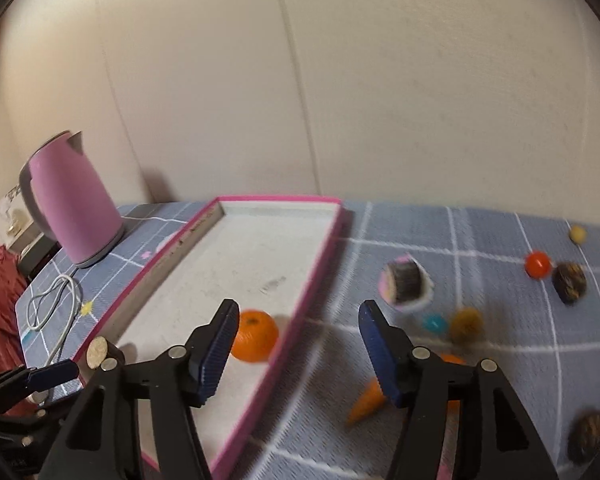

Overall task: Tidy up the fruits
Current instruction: 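Move the right gripper to the dark brown round taro and grasp it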

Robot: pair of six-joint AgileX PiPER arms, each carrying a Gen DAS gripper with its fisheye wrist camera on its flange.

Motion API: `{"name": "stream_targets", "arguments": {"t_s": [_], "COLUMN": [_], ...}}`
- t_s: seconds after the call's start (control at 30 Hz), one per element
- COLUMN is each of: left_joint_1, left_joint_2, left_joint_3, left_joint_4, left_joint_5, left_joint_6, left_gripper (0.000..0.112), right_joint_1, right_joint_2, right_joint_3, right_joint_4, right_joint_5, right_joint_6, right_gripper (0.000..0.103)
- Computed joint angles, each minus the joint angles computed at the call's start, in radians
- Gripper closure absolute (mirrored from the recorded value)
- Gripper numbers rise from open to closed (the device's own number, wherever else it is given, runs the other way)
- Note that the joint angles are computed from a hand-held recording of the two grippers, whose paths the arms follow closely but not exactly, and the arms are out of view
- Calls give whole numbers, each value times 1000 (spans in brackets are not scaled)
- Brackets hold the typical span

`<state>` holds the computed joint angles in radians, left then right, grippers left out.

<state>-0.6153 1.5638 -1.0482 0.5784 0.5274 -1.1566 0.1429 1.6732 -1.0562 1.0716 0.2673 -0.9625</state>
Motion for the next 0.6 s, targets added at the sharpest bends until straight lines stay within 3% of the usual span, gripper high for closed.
{"name": "stream_targets", "arguments": {"t_s": [0.5,0.6], "left_joint_1": [-126,-123], "left_joint_2": [147,166], "left_joint_3": [-181,-205], "left_joint_4": [-11,-39], "left_joint_5": [10,-9], "left_joint_6": [121,134], "left_gripper": [43,43], "right_joint_1": [-151,-192], "right_joint_2": [-97,-129], "right_joint_3": [108,144], "right_joint_4": [11,51], "right_joint_5": [71,67], "right_joint_6": [-95,-151], "right_gripper": [30,18]}}
